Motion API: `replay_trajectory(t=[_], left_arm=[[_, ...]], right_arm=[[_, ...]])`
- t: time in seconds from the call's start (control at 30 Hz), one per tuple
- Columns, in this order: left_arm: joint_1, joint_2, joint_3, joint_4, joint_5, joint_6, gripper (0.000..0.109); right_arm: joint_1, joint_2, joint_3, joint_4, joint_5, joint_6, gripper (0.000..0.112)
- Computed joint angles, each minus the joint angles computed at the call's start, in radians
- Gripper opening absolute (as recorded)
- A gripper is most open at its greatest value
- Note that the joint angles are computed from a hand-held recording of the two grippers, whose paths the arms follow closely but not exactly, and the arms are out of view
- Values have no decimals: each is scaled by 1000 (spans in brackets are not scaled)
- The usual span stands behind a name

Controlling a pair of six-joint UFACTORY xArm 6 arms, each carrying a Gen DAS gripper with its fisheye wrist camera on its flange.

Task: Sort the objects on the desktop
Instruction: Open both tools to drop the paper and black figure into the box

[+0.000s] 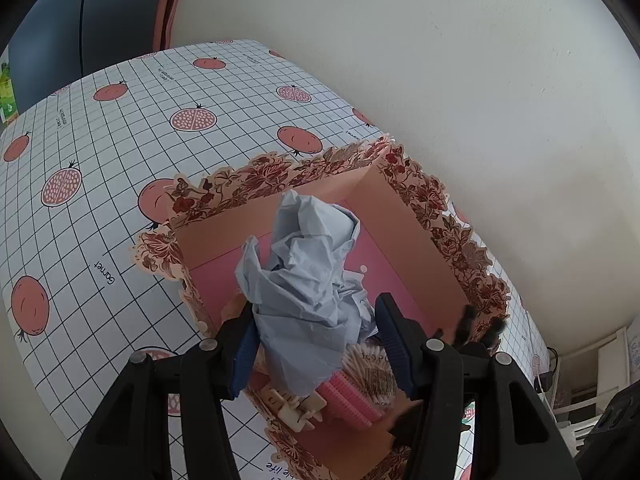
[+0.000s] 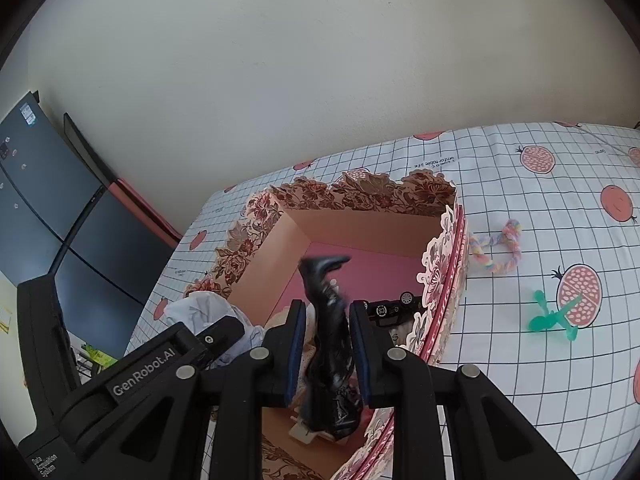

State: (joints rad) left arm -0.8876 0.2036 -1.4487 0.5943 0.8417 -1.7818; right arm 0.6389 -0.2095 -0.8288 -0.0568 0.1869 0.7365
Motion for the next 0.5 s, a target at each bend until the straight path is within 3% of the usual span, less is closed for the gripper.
replay_trajectory(t=[0.5], left_arm=[[-5, 21, -36, -25, 42, 27, 66]], right_arm=[[-2, 5, 0, 36, -4, -20, 27]])
